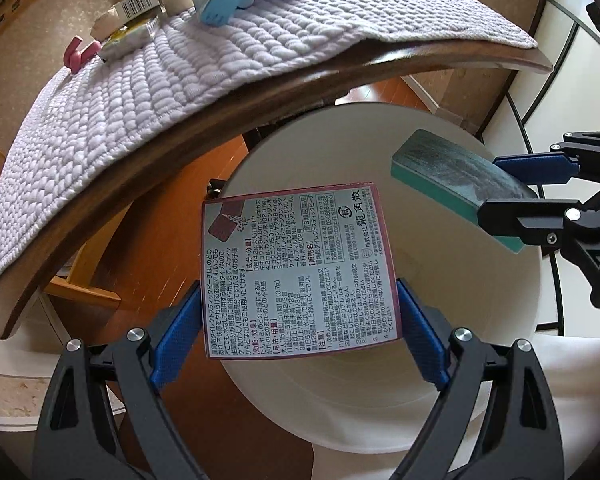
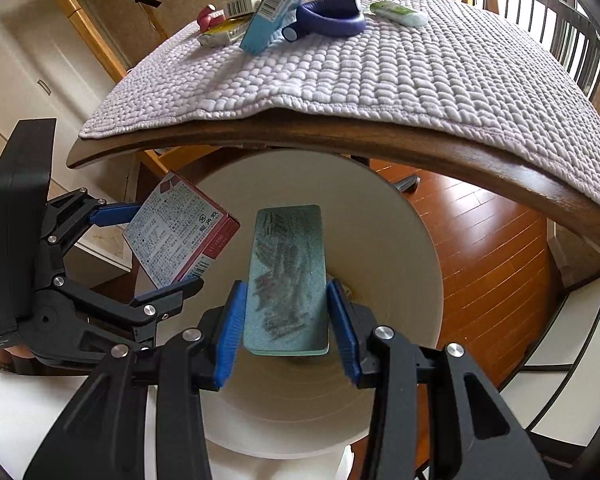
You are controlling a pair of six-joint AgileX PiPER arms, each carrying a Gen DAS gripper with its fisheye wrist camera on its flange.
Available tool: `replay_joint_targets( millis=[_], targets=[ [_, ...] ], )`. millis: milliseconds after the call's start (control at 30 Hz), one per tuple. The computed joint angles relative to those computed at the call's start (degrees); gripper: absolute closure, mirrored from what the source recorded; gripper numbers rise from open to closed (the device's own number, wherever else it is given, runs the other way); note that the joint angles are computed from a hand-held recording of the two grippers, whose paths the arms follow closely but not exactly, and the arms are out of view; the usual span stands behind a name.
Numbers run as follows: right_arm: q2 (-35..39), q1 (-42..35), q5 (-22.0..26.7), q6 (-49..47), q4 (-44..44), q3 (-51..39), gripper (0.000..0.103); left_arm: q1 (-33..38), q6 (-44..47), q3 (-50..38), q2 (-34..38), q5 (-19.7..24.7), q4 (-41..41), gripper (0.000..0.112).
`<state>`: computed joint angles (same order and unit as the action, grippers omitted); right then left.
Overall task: Collect trash
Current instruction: 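Hold the medicine box and grey-green case above the bucket with both tools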
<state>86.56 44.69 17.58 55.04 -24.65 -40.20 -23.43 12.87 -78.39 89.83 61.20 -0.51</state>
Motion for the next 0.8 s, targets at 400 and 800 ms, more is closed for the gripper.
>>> replay_joint_targets(
  millis=[400,800],
  targets=[
    [2.9,-1.0,-0.6,-2.0,1.4,-1.0,0.062,-1.9,-1.5,1.1,2.3,-2.1,1.5,0.02],
    [2.2,-3.3,0.8,-6.8,4.1,-1.2,0.062,2.5,3.1,0.0,2.0,-1.6,-1.7,0.02]
  ],
)
